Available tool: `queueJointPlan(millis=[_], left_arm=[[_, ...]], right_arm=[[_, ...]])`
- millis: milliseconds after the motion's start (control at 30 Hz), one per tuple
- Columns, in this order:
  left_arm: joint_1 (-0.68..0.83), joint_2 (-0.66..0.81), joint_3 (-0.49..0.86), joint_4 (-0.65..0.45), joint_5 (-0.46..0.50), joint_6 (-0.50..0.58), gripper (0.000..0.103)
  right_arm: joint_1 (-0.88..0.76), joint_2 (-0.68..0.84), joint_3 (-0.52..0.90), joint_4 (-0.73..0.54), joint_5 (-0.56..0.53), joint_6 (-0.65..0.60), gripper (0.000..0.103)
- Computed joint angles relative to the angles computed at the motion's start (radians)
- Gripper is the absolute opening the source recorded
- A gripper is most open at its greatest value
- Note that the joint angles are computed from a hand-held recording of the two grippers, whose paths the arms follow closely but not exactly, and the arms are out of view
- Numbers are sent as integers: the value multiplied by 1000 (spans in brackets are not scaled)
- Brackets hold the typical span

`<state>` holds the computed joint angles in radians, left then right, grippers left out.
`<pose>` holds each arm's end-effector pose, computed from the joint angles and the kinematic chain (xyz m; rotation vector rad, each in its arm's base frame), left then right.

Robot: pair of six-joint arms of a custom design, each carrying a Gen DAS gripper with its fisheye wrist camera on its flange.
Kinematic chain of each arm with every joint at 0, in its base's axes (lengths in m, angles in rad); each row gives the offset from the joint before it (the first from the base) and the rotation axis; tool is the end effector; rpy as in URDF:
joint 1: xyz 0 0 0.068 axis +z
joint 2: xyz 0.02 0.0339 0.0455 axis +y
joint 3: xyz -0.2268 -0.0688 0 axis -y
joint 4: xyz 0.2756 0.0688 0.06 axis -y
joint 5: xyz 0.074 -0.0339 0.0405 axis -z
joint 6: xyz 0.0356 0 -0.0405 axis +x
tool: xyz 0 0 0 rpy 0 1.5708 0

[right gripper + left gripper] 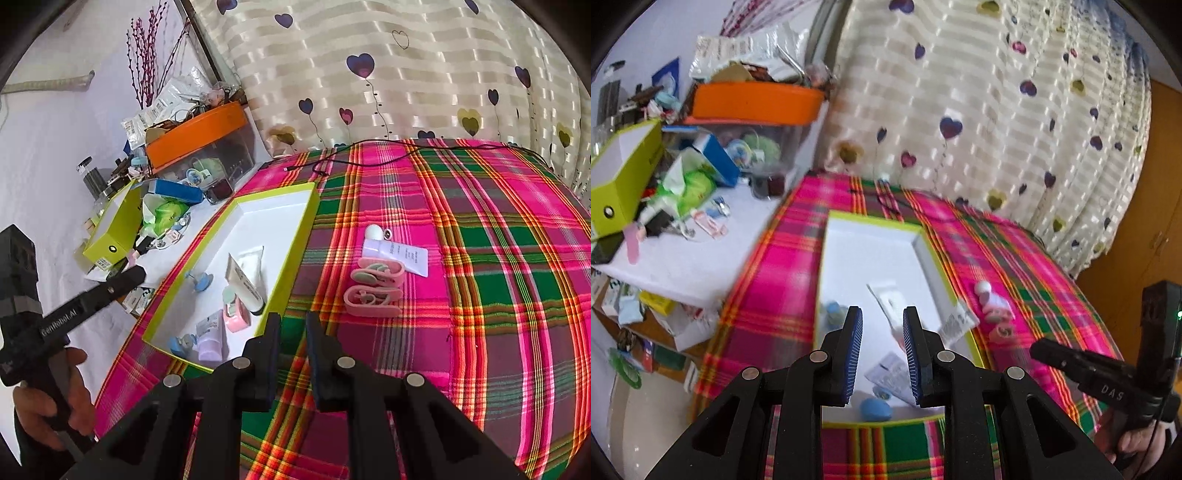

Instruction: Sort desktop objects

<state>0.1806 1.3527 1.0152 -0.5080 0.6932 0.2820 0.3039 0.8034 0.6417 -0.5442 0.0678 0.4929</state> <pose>0.3170 0.0348 0.2244 0.4177 2.2088 -0.5892 0.2178 0.0658 0.2205 0.2526 2.2841 0.3396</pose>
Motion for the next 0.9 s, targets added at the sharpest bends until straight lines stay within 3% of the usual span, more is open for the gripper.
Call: queueJointPlan(millis=[467,900], left_arm=[[-57,8,-43,-4,-30,20,23],[-117,14,-28,-44,-23,53,23]], right_arm=[[-70,-94,-52,-42,-17,-3,15],[-109,-59,-75,2,-62,-5,15]])
